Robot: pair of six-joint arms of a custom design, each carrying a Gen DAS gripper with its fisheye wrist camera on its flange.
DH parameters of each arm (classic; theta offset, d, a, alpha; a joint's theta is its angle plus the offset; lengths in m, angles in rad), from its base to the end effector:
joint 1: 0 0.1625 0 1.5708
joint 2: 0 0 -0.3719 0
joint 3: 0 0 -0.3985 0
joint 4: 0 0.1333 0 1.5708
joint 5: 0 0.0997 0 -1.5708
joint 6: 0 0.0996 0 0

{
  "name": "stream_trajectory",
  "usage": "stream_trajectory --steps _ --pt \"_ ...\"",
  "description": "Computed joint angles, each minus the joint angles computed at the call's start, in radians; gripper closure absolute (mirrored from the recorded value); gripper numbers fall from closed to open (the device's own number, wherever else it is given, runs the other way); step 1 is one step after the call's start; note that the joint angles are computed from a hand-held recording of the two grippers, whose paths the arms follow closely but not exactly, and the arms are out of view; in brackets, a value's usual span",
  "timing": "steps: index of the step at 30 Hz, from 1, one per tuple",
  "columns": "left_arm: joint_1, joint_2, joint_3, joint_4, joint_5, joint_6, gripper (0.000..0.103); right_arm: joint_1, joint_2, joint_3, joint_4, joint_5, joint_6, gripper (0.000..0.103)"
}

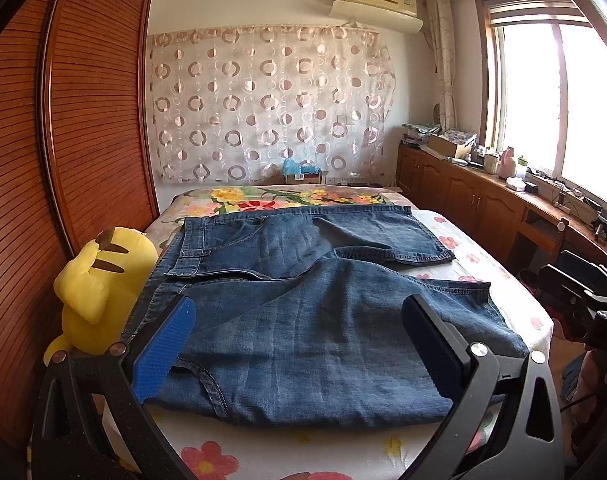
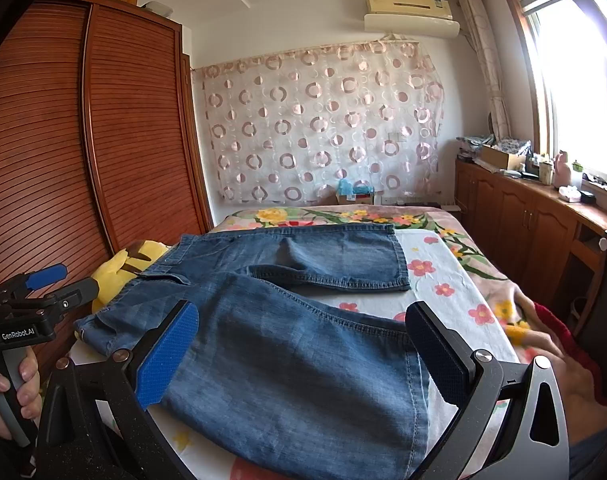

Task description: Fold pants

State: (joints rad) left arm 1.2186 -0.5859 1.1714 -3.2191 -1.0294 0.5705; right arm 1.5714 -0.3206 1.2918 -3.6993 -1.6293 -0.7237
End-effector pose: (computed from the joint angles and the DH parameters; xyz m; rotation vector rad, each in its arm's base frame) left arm -0.0906 -0.7818 0.1935 0.6654 2.1537 -1.2326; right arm 0.1279 -0.7089 0.0021 0.7802 -2.1843 1.3930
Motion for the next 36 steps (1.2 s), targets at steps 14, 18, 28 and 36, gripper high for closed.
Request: stream_trajectory --steps 14,18,28,36 --pt "-0.002 -0.003 0.006 -0.008 0.001 0.002 0.0 0.0 0.0 0.001 -0.002 0.004 0.0 0.0" --pt "0.0 -0.005 0.009 -0.007 -0.002 -0.001 0.0 0.001 0.001 -0.001 -0.002 0.004 0.0 0.0" --pt "0.0 -0.006 0.012 -0.01 -0.003 -0.001 0.0 0.0 -0.002 0.003 -0.003 0.007 -0.002 0.0" --pt "0.001 -0.006 0.014 -0.013 -0.004 0.0 0.0 0.0 -0.002 0.005 -0.002 0.009 -0.002 0.0"
